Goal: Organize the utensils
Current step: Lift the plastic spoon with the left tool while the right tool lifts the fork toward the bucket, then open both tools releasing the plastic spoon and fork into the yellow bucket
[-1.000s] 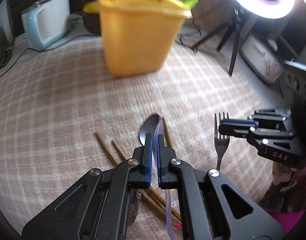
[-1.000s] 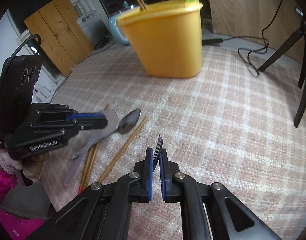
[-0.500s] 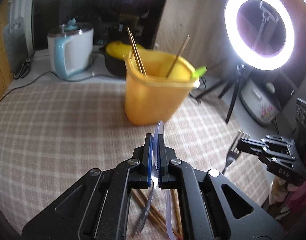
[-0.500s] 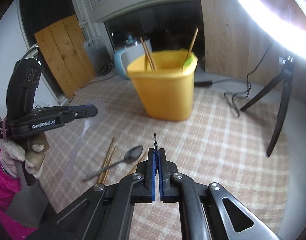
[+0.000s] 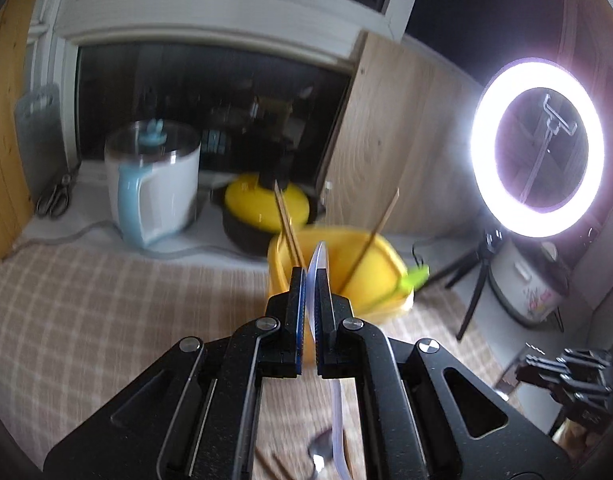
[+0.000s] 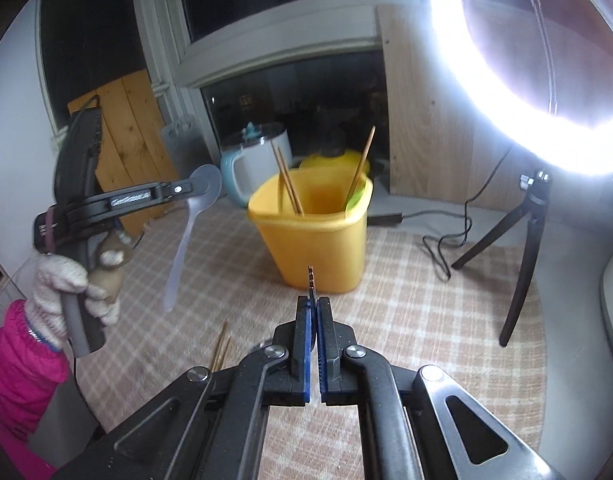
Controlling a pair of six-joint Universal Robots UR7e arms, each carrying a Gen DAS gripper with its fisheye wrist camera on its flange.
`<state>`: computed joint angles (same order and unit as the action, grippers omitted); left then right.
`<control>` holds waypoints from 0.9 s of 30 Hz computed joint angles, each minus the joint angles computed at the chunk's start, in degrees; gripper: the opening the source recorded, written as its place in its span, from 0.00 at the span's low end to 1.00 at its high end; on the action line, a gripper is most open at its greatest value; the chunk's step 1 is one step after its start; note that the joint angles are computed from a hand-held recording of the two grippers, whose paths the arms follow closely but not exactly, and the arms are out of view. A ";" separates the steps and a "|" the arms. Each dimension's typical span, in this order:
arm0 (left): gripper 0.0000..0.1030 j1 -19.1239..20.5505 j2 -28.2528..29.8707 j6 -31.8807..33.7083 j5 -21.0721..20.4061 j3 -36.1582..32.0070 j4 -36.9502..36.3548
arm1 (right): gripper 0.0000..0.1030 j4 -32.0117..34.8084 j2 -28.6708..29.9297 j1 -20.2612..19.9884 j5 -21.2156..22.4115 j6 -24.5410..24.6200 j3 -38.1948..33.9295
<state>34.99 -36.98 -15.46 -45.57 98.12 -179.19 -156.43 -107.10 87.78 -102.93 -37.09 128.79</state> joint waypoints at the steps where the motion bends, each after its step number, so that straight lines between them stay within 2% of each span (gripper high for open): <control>1: 0.01 0.23 0.62 1.11 0.34 -1.40 -0.30 | 0.00 -0.51 0.24 0.42 -0.15 0.24 -0.31; 4: 0.01 0.94 2.85 5.85 0.46 -5.49 -2.89 | 0.00 -2.25 1.24 2.12 -1.01 0.95 -1.56; 15: 0.01 3.47 9.84 15.96 1.59 -18.08 -6.99 | 0.00 -9.27 5.62 7.76 -4.29 2.35 -4.87; 21: 0.01 4.67 12.72 19.67 2.36 -21.31 -8.37 | 0.00 -15.39 10.03 10.43 -6.42 1.64 -7.30; 27: 0.01 5.20 14.06 21.75 2.37 -21.67 -8.63 | 0.00 -23.03 15.79 12.35 -9.09 0.00 -10.37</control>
